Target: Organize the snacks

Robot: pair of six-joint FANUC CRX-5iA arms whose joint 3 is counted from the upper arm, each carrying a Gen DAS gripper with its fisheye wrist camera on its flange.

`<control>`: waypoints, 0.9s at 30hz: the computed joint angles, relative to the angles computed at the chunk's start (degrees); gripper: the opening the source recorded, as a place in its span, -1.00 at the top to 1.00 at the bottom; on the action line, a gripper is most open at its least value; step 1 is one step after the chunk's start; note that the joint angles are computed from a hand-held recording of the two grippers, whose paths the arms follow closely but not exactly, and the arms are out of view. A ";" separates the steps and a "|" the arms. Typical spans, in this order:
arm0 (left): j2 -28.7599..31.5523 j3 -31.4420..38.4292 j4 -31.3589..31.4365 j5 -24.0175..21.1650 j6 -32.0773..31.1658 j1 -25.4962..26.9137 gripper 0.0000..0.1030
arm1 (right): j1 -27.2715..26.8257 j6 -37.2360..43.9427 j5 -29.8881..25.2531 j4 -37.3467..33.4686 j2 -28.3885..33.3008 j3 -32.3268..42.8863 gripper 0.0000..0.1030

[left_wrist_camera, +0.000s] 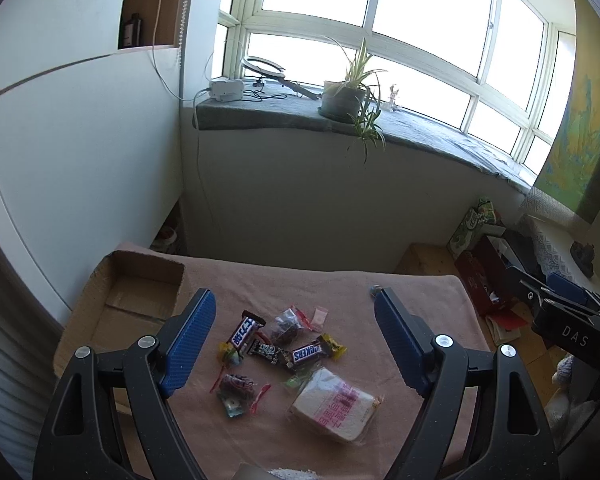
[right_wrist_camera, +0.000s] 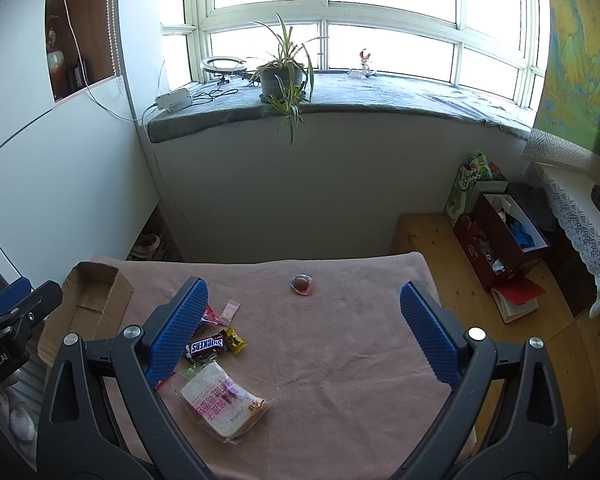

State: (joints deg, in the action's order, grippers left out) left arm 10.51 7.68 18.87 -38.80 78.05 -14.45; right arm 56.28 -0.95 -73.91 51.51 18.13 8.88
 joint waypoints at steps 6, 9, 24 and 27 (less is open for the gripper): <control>1.06 0.57 -0.29 -1.88 0.56 0.31 -0.59 | -0.42 1.77 -0.05 -1.96 0.64 1.21 -0.92; 1.92 0.67 0.80 -3.24 -0.13 0.87 -0.59 | -0.88 2.85 0.82 -3.28 0.88 1.39 -0.92; 7.32 -2.68 7.29 -12.72 -0.55 3.16 -0.56 | -7.27 24.67 16.51 -27.47 3.02 1.88 -0.92; 8.94 -2.88 8.65 -15.52 0.49 2.91 -0.55 | -8.70 34.73 17.15 -35.38 5.35 5.16 -0.92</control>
State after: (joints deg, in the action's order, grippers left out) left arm 19.45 4.80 27.53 -54.32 78.54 -11.54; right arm 47.58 33.77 -56.77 16.13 23.48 14.04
